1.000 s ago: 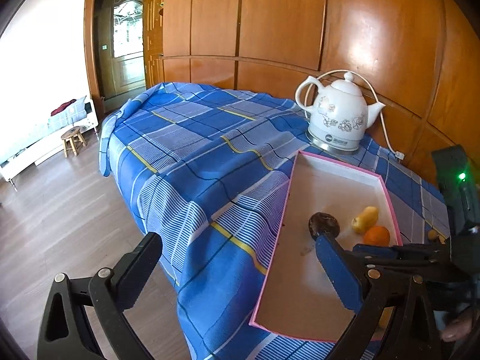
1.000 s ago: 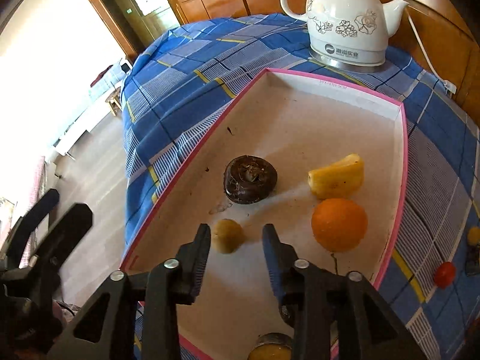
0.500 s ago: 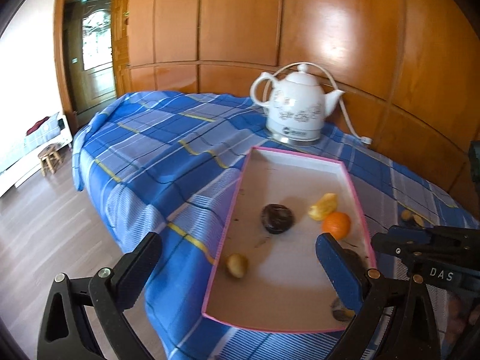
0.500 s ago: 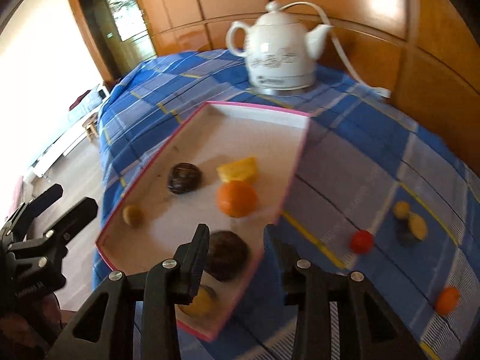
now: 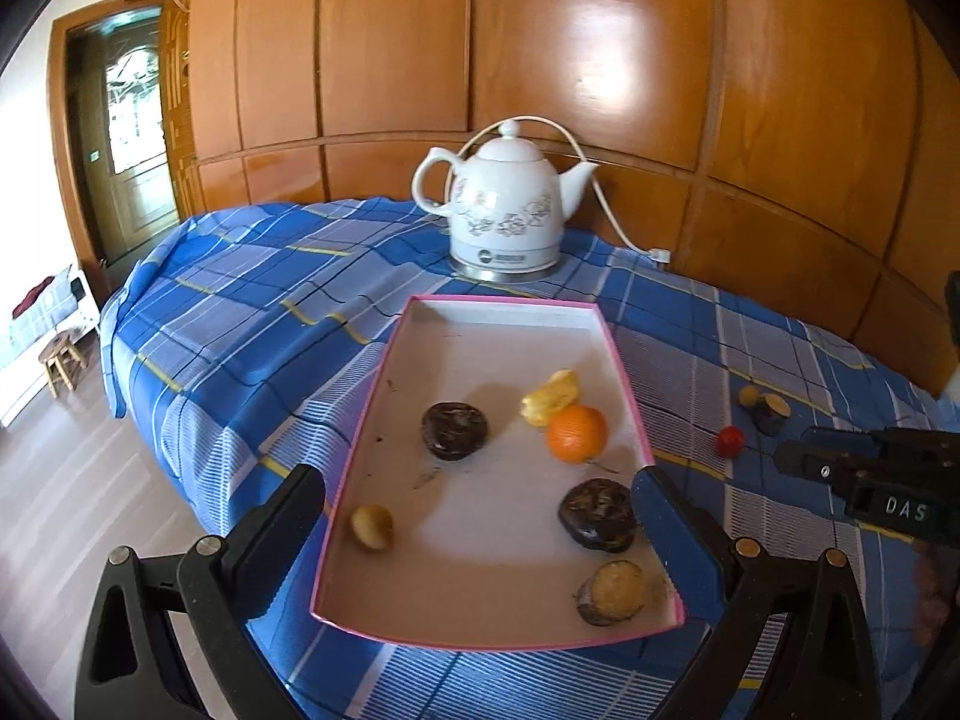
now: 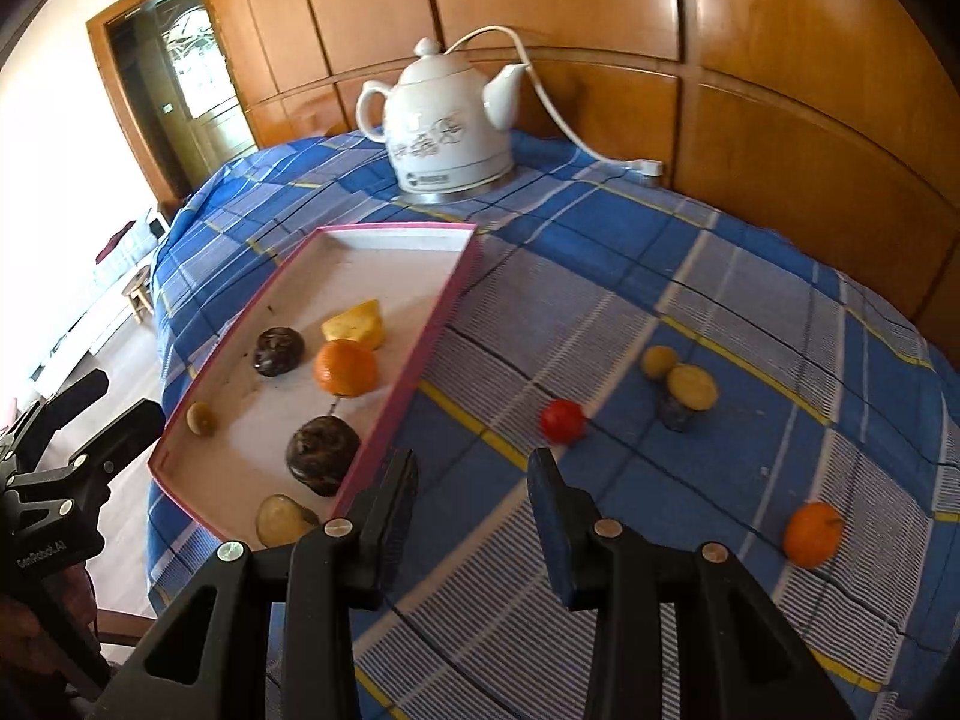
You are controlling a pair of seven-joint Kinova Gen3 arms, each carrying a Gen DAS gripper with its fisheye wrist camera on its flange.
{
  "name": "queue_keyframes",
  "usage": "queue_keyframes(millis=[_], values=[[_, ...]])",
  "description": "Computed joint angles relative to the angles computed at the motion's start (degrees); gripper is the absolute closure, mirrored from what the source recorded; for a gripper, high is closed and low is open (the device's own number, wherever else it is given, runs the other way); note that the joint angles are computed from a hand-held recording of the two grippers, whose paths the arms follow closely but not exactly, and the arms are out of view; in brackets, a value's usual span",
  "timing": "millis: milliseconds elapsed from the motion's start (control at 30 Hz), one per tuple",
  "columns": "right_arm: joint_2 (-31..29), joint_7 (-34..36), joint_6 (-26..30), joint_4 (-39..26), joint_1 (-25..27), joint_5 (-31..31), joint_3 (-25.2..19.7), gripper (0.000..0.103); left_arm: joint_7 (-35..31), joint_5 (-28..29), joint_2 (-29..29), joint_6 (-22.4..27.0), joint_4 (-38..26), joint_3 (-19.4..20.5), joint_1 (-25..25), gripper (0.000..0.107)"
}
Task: Organize fruits
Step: 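Move the right tool to the orange on the bedspread and grasp it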
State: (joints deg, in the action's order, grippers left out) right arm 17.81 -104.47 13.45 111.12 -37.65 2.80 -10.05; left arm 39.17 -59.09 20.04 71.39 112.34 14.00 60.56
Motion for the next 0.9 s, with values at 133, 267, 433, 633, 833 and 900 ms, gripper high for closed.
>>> queue_keyframes(millis=[133,267,433,633,833,900], values=[[-1.2,0.0,-0.2,1.1,0.9,0.2,0.8,0.065,-1.5,-0.4,0.7,-0.2,-1.1,0.0,0.0,0.005],[-2.3,-0.1,-0.2,2.0,1.8,0.8,1.7,0.065,-2.9,-0.9,1.2,-0.8,-1.9,-0.3,0.2,0.005],[-3.1,-0.9,0.6,2.4,2.3,2.7,3.4,0.065,-4.4,-1.6,1.5,-2.6,-2.5,-0.6,0.2,0.005],[-3.7,-2.4,2.0,2.6,3.5,6.1,5.7,0.065,-6.2,-1.8,1.0,-7.7,-2.7,-1.2,-1.1,0.005],[-3.6,-4.8,1.9,3.2,4.9,9.7,8.1,0.065,-10.3,-3.0,2.4,-7.7,-5.4,-2.0,-0.6,0.005],[-3.2,-5.5,1.1,3.6,5.9,10.3,8.9,0.065,-11.1,-3.3,2.5,-8.6,-5.7,-2.3,-0.7,0.005]])
